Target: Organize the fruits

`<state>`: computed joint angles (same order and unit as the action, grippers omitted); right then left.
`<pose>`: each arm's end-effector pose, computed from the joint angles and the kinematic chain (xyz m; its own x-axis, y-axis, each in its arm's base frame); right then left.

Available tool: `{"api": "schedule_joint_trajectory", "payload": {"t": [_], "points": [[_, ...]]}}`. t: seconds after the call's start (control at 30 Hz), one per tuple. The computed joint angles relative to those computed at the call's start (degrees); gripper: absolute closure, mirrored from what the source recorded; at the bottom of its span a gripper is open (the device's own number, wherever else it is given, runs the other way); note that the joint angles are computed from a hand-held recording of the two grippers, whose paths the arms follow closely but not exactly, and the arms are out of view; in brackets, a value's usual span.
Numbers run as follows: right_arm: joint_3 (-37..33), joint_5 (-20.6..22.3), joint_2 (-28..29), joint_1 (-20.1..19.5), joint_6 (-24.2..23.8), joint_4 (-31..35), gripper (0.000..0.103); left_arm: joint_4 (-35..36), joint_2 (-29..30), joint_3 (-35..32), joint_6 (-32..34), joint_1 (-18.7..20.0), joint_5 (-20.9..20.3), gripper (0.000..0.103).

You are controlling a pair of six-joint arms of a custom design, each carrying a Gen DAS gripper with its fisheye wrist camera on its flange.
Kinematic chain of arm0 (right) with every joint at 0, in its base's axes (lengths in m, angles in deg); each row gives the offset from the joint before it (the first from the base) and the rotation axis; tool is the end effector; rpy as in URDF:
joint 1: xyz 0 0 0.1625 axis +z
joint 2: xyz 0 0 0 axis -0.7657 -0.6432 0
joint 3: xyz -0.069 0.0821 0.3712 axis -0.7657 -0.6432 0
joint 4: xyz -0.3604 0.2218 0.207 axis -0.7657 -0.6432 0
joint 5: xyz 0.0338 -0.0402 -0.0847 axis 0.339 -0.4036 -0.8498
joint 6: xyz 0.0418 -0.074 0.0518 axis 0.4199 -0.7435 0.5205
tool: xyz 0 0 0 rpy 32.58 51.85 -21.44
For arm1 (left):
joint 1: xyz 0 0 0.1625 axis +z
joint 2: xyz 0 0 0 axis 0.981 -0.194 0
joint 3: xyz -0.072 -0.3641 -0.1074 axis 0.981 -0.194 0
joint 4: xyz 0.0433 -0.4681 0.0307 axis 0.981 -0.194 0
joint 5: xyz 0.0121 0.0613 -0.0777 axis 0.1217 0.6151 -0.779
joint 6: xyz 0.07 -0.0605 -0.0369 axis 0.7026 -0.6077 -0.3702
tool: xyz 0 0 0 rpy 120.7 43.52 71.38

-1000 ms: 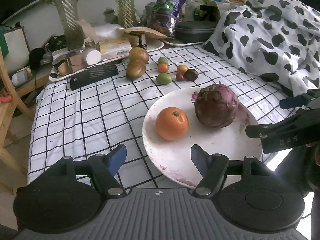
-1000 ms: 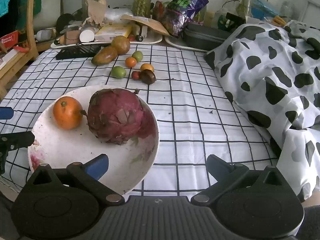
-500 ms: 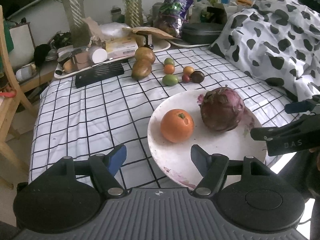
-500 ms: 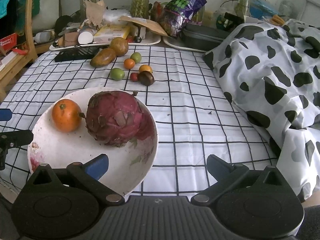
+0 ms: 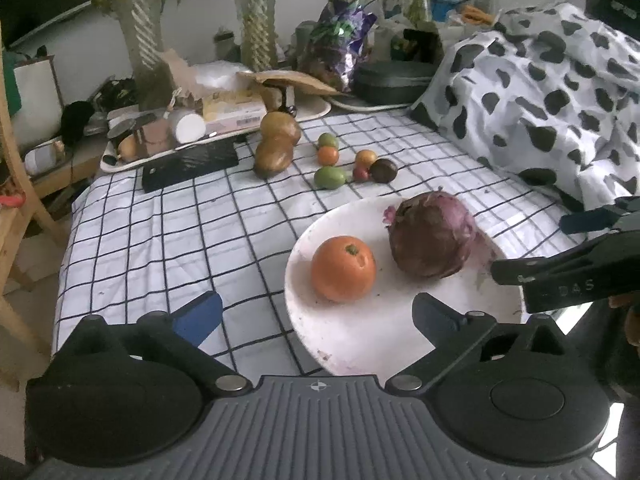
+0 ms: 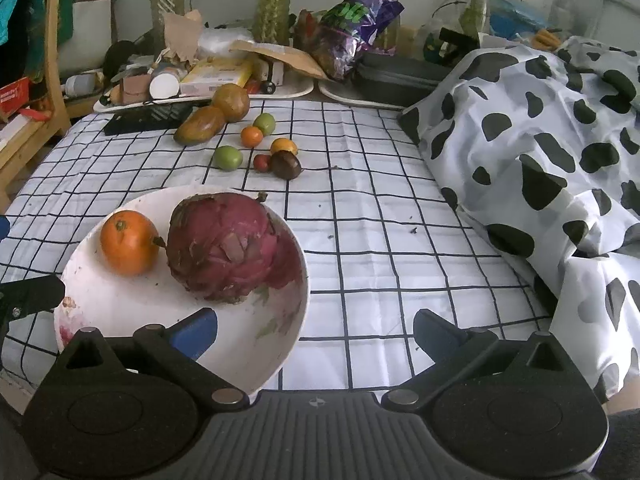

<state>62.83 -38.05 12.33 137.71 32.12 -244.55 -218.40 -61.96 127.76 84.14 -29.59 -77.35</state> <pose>0.0605 -0.6213 0.1819 -0.6708 -0.1392 0.7284 -0.5380 0.7674 -0.3487 -0.2340 -0.5902 0.0212 -0.6613 0.2395 -0.7109 0.6367 0.6804 -0.3630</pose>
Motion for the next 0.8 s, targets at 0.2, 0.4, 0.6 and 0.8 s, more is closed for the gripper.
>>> {"api": "schedule_joint_trajectory", "payload": {"t": [0.2,0.4,0.6,0.8], "points": [[-0.53,0.25,0.38,-0.12,0.24,-0.92,0.0,0.54,-0.25,-1.16,-0.43,0.57,-0.76,0.0],[-1.87,1.34,1.37,-0.2,-0.6,-3.26,0.0,-0.07,-0.39,-2.69,-0.39,2.21,-3.59,0.0],[-3.85,3.76,1.78,-0.91,0.51,-3.26,0.0,0.13,1.02,-5.65,3.61,3.68,-5.42,0.0],[-7.67,5.68,3.74,-1.52,-0.46,-2.14,0.0,0.27,2.88,-9.41,6.76,5.31,-6.77,0.001]]}}
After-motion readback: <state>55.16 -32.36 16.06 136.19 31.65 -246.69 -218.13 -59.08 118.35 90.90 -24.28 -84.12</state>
